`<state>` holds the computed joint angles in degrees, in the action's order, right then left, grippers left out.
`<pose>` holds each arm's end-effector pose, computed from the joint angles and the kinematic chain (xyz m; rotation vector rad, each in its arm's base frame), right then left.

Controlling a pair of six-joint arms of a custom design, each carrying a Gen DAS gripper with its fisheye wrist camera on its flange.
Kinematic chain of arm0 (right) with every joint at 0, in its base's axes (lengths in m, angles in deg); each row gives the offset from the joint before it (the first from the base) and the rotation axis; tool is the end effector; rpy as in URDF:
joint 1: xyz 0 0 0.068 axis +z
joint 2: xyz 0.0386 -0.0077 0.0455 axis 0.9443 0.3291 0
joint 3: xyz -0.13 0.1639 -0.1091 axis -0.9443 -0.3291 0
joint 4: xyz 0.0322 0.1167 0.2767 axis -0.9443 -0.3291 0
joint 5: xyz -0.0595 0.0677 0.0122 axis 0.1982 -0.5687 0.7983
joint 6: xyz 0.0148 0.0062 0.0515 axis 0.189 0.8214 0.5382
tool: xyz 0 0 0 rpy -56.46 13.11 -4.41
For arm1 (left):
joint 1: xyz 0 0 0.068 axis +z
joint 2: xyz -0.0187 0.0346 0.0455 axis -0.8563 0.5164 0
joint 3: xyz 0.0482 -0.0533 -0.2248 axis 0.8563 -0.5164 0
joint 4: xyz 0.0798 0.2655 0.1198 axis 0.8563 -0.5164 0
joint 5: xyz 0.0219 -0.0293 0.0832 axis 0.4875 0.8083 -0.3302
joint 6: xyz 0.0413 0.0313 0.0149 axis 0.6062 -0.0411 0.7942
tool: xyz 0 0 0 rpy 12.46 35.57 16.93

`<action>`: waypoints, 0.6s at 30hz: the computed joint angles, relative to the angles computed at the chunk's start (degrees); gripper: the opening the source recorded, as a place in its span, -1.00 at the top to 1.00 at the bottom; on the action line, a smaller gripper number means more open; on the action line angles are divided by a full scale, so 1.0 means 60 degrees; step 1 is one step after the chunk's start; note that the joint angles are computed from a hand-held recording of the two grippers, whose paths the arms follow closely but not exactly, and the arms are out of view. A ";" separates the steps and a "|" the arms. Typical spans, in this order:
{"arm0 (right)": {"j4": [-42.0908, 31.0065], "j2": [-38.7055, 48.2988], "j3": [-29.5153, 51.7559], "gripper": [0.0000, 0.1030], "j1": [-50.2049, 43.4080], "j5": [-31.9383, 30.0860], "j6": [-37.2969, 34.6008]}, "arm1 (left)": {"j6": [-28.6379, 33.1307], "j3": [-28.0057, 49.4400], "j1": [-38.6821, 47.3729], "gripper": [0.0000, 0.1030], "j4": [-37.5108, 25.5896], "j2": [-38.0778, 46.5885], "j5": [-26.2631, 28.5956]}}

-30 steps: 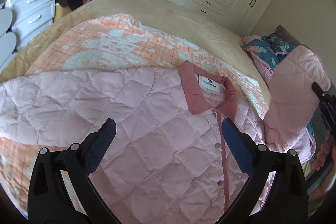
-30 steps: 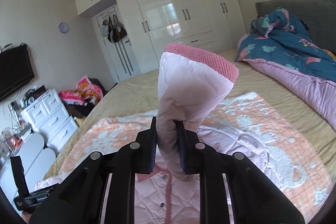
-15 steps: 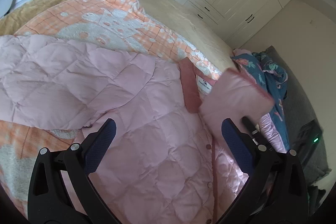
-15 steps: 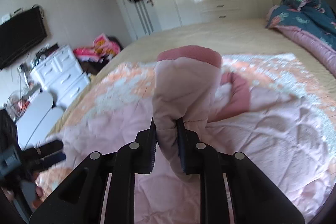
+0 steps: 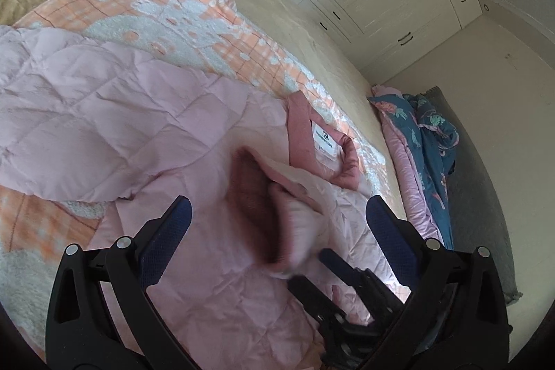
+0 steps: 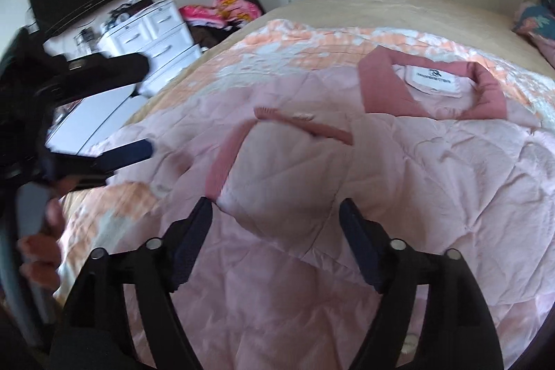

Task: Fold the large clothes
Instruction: 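Lower the sleeve onto the jacket front and open the right tool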

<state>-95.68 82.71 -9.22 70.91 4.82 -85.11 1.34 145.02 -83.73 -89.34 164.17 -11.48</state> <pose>0.2427 0.0138 0.3106 -0.1531 2.3207 0.4636 0.3180 -0.1613 0.2948 -0.0752 2.3752 -0.9891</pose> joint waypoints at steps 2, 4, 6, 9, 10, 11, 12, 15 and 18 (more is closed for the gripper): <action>-0.0435 -0.0587 -0.0094 -0.51 -0.0819 -0.0704 -0.0366 | 0.0079 0.0091 -0.0155 -0.83 -0.0003 0.0110 -0.0041; -0.1051 -0.0788 0.0076 -0.51 -0.2214 -0.1073 -0.0906 | 0.0223 0.0288 -0.0466 -0.83 -0.0045 0.0314 -0.0167; -0.1331 -0.0525 0.0292 -0.46 -0.3787 -0.1343 -0.1294 | 0.0371 0.0582 -0.0844 -0.83 -0.0130 0.0577 -0.0348; -0.1430 0.0381 0.0827 -0.33 -0.5990 -0.1509 -0.1551 | 0.0633 0.1327 -0.1636 -0.82 -0.0393 0.1246 -0.0954; -0.1426 0.0710 0.1042 -0.33 -0.6542 -0.1484 -0.1588 | 0.0648 0.1606 -0.1829 -0.82 -0.0536 0.1490 -0.1117; -0.1435 0.0968 0.1236 -0.33 -0.6924 -0.1409 -0.1645 | 0.0762 0.1912 -0.2060 -0.82 -0.0700 0.1721 -0.1328; -0.1438 0.1195 0.1381 -0.33 -0.7154 -0.1366 -0.1695 | 0.1008 0.2317 -0.2334 -0.82 -0.0946 0.2024 -0.1693; -0.1653 0.1708 0.1771 -0.34 -0.7465 -0.1204 -0.1950 | 0.1560 0.3587 -0.2887 -0.82 -0.1790 0.3264 -0.2296; -0.1842 0.1871 0.1868 -0.34 -0.7499 -0.1302 -0.2386 | 0.1741 0.4666 -0.3007 -0.82 -0.2962 0.4552 -0.3449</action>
